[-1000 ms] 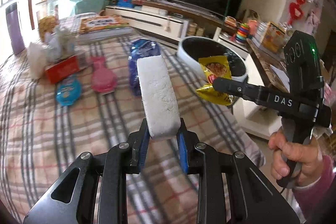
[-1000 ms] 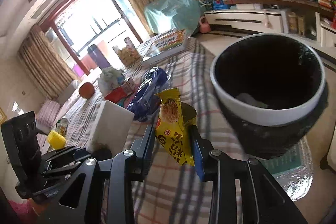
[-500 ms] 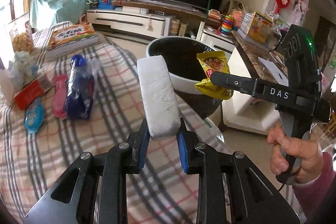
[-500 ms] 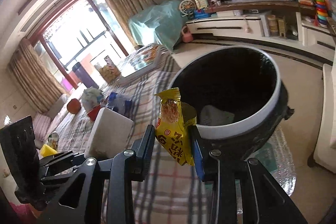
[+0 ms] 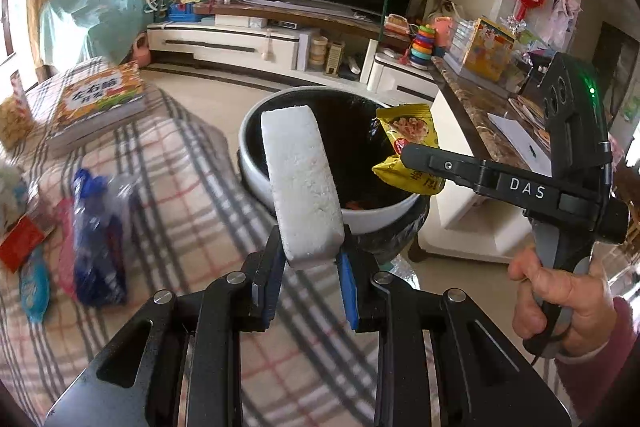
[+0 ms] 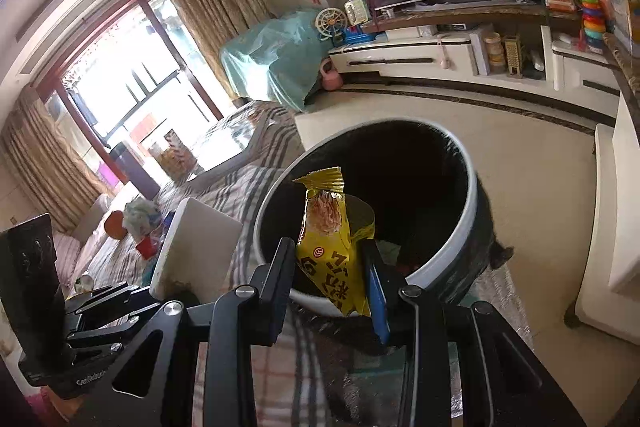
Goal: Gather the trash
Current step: 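Open the left tool dropping the foam block while the right tool drops the yellow bag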
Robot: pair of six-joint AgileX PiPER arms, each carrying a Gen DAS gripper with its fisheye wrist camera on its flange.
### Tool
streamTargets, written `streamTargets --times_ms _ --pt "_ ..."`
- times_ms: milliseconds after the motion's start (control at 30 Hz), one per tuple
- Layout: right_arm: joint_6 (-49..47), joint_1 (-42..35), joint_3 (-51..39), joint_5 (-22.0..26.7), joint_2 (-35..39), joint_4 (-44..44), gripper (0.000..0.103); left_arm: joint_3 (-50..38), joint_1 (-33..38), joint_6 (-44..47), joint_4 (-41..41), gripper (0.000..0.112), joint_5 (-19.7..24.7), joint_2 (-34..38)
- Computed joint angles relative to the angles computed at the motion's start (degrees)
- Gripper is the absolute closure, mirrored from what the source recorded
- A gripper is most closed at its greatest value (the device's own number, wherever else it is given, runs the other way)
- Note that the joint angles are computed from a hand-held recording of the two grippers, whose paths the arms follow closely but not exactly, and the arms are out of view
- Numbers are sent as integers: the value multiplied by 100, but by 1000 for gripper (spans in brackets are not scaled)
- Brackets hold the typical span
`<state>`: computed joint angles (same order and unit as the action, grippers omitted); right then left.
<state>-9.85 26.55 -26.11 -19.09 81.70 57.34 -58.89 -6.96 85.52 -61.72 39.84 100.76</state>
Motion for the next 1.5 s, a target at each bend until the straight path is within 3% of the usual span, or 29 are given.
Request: streamTargets --times_ms 400,833,1100,1200,1300,1367,1433,1500 --pt "1386 -1046 -173 538 161 -2034 68 -891 -516 -1032 551 88 13 516" --pt "2464 -1554 -208 701 278 -3409 66 -1343 -845 -1664 1027 88 -93 839" --pt "2422 -1684 -424 924 481 -3572 65 -1543 -1009 -1955 1248 86 -243 1022" --pt "1918 -1712 -552 1024 544 -3133 62 -1649 -1067 -2134 1391 84 -294 1111" --pt "1503 -1775 -625 1131 563 -2761 48 -1707 -1062 -2259 1480 75 -303 1161" --pt "1124 -1763 -590 1098 491 -2354 43 -1654 -1048 -2263 1452 59 -365 1130" --pt "1093 -1787 -543 1084 422 -2310 34 -1532 -993 -2146 1311 54 -408 1050" --pt "967 -1757 -472 1006 340 -2108 31 -1431 -924 -2027 1199 53 -408 976"
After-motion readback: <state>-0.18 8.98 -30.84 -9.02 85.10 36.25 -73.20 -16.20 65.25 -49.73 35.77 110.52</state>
